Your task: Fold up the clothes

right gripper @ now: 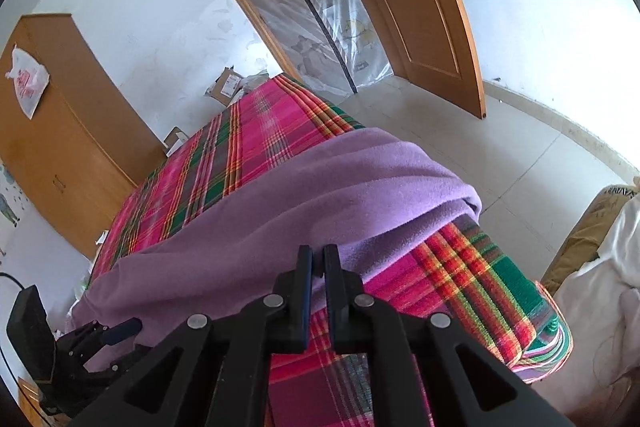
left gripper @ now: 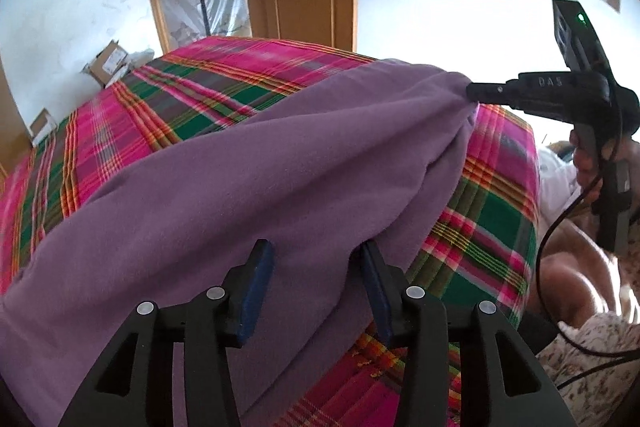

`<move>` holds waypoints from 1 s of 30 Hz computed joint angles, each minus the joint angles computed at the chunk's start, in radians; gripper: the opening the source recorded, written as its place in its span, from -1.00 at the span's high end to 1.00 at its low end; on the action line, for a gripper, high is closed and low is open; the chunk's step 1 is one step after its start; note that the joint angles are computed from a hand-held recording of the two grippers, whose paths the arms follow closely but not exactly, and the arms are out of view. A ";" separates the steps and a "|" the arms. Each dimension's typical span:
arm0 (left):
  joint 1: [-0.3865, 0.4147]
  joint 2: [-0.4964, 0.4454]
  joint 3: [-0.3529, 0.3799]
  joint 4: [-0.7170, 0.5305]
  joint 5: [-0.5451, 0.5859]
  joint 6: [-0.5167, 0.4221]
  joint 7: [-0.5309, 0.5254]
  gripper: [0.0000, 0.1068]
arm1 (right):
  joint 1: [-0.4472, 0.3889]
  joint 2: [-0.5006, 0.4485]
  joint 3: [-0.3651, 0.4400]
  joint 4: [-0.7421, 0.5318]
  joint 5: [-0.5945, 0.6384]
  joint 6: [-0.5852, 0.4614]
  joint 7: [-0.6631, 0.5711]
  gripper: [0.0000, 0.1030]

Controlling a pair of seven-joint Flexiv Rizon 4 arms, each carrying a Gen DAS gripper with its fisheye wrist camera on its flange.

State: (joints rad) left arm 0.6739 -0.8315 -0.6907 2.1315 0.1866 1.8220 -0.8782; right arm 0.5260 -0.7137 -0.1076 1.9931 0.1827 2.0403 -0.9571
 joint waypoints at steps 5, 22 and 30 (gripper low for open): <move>0.053 -0.021 -0.053 0.012 0.020 -0.002 0.013 0.88 | -0.033 -0.011 0.028 -0.002 -0.015 0.012 0.009 0.86; 0.160 0.004 -0.142 0.112 0.070 -0.011 0.049 0.91 | -0.043 0.018 0.045 0.050 0.021 0.068 -0.012 0.94; 0.145 -0.005 -0.127 0.117 0.034 -0.039 0.080 0.89 | 0.058 0.023 -0.055 0.058 0.102 0.044 -0.041 0.90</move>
State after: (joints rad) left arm 0.8191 -0.8361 -0.8181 2.2490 0.2211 1.7832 -0.7979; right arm 0.5835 -0.6905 -0.1628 2.0508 0.2846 2.0845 -0.9981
